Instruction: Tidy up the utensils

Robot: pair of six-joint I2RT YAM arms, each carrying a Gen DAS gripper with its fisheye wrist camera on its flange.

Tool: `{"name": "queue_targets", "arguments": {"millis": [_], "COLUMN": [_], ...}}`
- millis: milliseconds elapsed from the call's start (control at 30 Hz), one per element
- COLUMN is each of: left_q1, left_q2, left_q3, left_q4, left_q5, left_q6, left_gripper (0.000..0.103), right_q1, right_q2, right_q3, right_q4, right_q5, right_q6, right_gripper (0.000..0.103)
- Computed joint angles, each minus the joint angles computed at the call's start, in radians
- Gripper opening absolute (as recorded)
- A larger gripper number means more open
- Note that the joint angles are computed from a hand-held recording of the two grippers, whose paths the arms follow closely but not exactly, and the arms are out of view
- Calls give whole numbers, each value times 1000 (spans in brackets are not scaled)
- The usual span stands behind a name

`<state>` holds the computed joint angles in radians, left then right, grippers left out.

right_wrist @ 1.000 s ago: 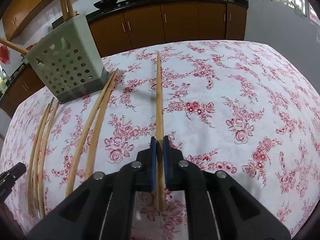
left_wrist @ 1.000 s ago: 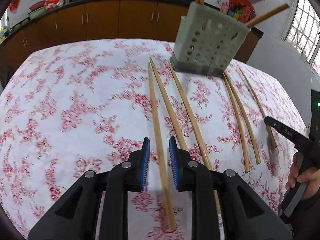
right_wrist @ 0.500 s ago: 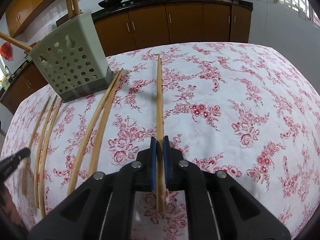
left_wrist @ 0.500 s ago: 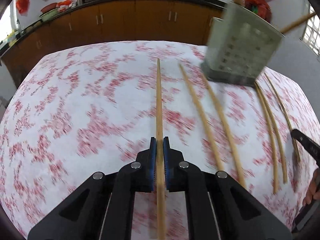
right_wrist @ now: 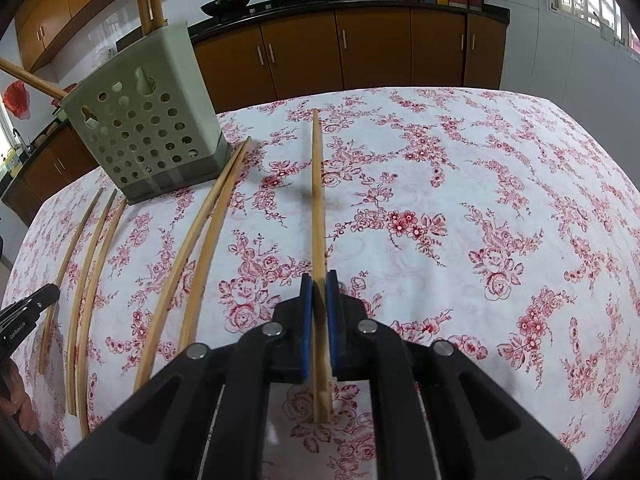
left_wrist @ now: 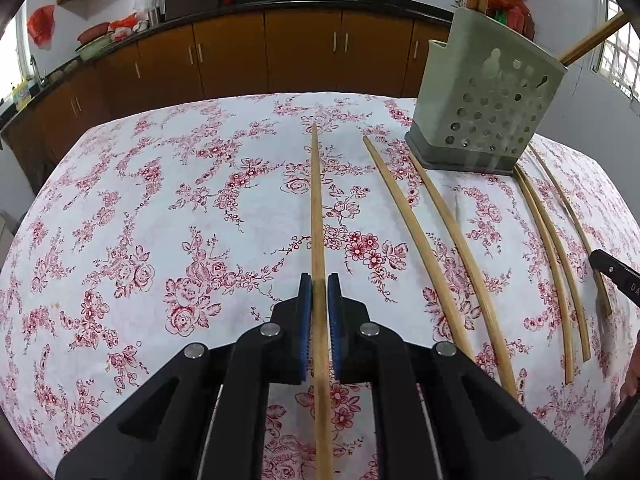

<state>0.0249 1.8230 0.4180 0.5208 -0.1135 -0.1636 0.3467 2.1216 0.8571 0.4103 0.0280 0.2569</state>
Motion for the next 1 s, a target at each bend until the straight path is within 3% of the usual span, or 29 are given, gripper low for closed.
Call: {"name": "queue_targets", "arguments": {"millis": [1000], "left_q1": [3], "left_q2": [-4], "left_q3": [-6], "left_q4": [5], "left_q5": [7], "left_q6": [-5], "left_gripper": [10], "right_q1": [4], "right_q2": [2], "right_q3": [3], "right_q4": [-2], "right_q5": [-1], "right_q6": [8], "right_gripper": [8]}}
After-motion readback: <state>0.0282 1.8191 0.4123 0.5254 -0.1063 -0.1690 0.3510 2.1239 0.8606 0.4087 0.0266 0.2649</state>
